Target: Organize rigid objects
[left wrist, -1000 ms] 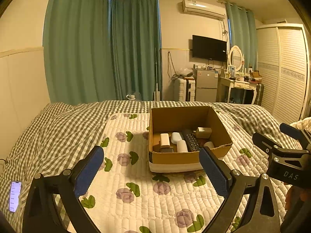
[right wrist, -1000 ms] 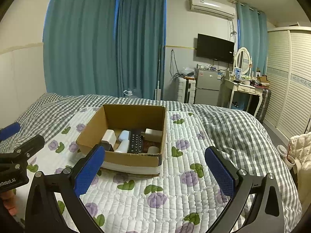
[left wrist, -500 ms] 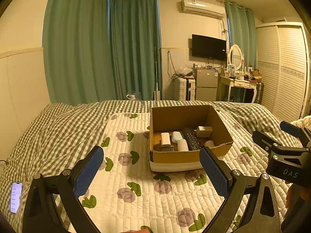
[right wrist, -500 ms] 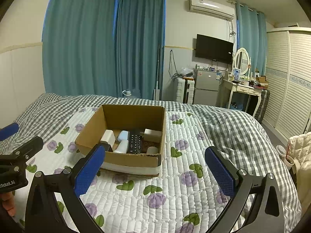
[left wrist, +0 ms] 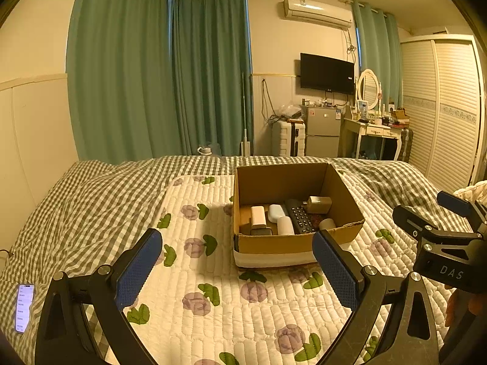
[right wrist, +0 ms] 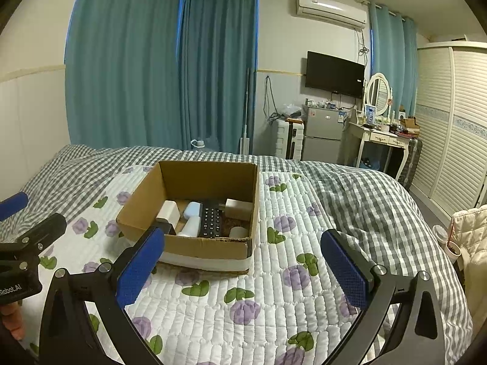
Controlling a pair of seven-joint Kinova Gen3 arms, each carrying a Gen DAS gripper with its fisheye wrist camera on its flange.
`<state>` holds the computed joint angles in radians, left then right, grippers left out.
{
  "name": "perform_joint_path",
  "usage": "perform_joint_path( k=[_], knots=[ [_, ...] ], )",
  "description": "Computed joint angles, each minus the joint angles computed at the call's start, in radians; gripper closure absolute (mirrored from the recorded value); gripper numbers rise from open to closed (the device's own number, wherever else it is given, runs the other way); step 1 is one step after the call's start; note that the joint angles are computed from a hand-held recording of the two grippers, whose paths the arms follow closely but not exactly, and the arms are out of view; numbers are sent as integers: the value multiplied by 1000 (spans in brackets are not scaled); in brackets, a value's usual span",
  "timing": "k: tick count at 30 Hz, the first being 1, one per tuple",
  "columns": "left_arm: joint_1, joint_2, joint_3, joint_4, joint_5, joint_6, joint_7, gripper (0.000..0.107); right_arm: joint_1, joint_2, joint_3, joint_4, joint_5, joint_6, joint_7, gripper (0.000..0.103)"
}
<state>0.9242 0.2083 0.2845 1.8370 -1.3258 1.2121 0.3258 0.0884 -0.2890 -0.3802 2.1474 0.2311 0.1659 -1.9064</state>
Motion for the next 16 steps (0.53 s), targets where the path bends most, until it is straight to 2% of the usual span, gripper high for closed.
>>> perform_joint_path(
  k=[16],
  knots=[
    [7,12,-1,-11,23,18,-8,6,-9,4,-1,-2,2,12,-7,0]
  ],
)
